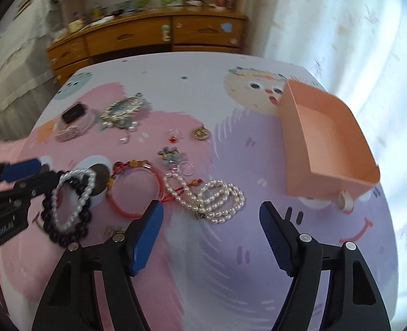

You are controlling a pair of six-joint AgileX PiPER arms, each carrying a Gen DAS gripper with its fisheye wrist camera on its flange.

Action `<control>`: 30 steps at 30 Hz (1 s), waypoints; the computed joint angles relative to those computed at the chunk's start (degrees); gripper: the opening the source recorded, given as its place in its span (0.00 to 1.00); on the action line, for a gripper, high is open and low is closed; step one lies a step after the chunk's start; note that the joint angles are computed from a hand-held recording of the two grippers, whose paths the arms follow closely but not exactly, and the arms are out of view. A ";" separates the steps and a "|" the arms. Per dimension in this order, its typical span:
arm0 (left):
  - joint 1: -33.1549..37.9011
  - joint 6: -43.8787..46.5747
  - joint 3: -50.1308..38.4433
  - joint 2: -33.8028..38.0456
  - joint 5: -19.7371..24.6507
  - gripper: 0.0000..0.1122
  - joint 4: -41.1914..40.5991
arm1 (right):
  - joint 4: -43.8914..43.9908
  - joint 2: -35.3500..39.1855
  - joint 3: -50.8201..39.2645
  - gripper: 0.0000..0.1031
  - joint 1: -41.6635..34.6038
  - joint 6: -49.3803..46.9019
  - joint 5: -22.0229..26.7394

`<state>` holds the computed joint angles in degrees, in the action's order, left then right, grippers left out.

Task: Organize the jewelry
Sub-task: 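Grasp the pearl bracelet with the left tool while the right tool grasps the pearl necklace, then carry both pearl pieces into the peach box and open both tools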

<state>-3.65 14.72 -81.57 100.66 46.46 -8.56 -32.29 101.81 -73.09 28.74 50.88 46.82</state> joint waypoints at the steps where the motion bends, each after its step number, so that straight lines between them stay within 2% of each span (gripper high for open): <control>1: 0.47 1.32 0.10 0.53 -0.20 0.28 -0.89 | -0.55 0.33 0.53 0.72 -0.06 1.38 -0.44; 3: 1.89 5.31 0.56 1.72 -0.71 0.23 -3.70 | -1.64 2.11 0.15 0.72 -0.35 3.68 -1.23; 10: 5.39 18.36 2.30 2.57 -2.38 0.18 -14.64 | -1.87 7.36 -2.92 0.66 -1.41 6.58 -2.83; 14: 4.93 19.85 2.56 1.69 -1.47 0.16 -15.49 | -2.67 8.07 -3.08 0.63 -2.32 8.40 -4.87; 17: 2.81 18.16 4.12 0.83 -3.15 0.09 -11.88 | -3.28 7.29 -2.30 0.53 -2.69 7.55 -6.02; 19: 1.46 16.45 4.98 0.87 -3.91 0.07 -9.10 | -3.18 6.48 -1.70 0.34 -2.76 6.03 -6.42; 22: 0.75 13.26 5.87 0.67 -4.79 0.05 -7.41 | -1.20 5.78 -1.41 0.17 -3.32 1.80 -7.21; 25: 0.51 8.56 6.44 0.10 -5.65 0.05 -5.15 | 2.82 3.27 0.98 0.12 -5.41 -2.94 -10.03; 30: -1.24 0.84 6.48 -2.22 -5.33 0.05 -0.43 | 17.52 0.54 1.61 0.09 -10.41 -19.74 -12.32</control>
